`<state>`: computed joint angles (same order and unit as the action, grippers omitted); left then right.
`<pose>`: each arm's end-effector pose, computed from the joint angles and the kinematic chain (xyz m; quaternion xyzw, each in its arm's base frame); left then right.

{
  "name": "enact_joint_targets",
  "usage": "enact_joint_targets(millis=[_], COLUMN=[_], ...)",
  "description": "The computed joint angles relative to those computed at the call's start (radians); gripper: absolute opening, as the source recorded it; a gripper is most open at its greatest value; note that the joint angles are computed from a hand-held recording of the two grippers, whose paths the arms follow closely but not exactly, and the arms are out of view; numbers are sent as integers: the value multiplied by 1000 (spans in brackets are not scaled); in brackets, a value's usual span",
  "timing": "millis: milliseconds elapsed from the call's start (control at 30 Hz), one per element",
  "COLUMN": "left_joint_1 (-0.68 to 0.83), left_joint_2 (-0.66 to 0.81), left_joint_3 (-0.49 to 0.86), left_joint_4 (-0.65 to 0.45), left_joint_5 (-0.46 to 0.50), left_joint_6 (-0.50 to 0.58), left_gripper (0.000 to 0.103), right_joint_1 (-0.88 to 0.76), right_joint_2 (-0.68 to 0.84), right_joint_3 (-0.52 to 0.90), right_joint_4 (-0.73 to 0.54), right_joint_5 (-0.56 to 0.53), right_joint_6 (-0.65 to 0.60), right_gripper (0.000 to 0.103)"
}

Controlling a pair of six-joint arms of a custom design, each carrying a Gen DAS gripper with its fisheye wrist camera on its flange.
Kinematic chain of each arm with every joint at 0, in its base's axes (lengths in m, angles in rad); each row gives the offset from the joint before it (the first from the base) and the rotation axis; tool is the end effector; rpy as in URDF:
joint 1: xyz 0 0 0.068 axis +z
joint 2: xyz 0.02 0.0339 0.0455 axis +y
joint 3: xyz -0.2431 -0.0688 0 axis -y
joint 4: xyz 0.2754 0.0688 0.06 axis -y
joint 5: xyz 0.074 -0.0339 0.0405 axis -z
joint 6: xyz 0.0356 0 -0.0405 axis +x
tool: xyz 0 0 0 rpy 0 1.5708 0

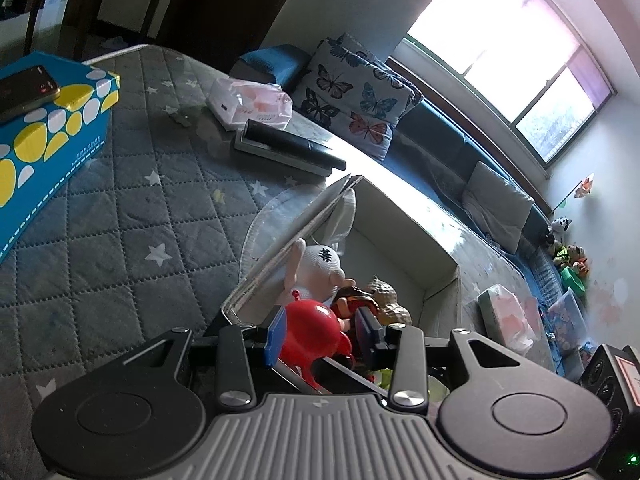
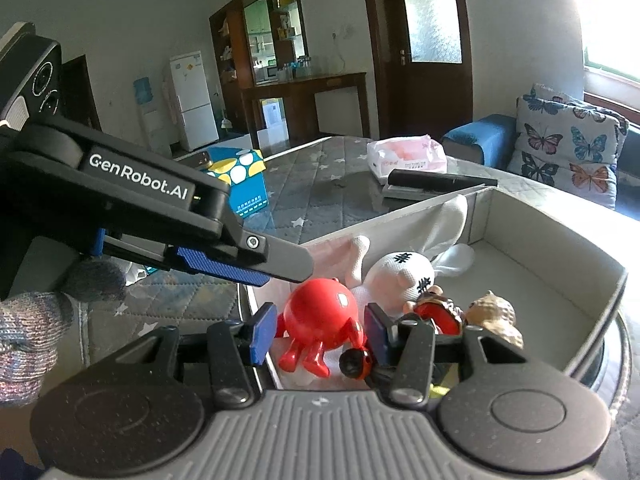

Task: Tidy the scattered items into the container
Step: 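Open the left gripper to release the red toy in the box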

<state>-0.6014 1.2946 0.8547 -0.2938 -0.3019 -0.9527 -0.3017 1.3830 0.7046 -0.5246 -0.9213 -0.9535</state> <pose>0.2605 -0.1659 0.2121 -0.2180 0.8787 -0.1838 0.3828 0.2577 -0.0505 0.1371 -0.3590 0.8083 0.2576 0.3892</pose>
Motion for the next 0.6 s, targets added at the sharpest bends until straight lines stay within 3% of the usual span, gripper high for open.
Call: enact_joint_targets(millis=[133,200,400,467,600], left_joint_1=[-35,-59,-128,-155,-204], left_joint_2=[-7,-6,0,7,33], left_joint_3=[5,12,29,38,68], left_joint_4=[-14,-27,-48,-61,-108], left_joint_5=[-34,-62,-134,-163,-222], left_joint_6=[-8,-12,-18,-19,-29], left_gripper=[40,40,40,40,40], right_joint_1=[-45,-68,-149,-177,-232], right_joint_2=[-21,-31,-69,-76,-81], right_joint_3=[-4,-6,-17,-21,-21], right_joint_4=[-45,-66,-134,-153,-199], right_joint_5=[-17,-26,-48,-52,-65], right_joint_6=[-33,-51,-105,-126,-186], right_gripper=[52,59,59,69,71])
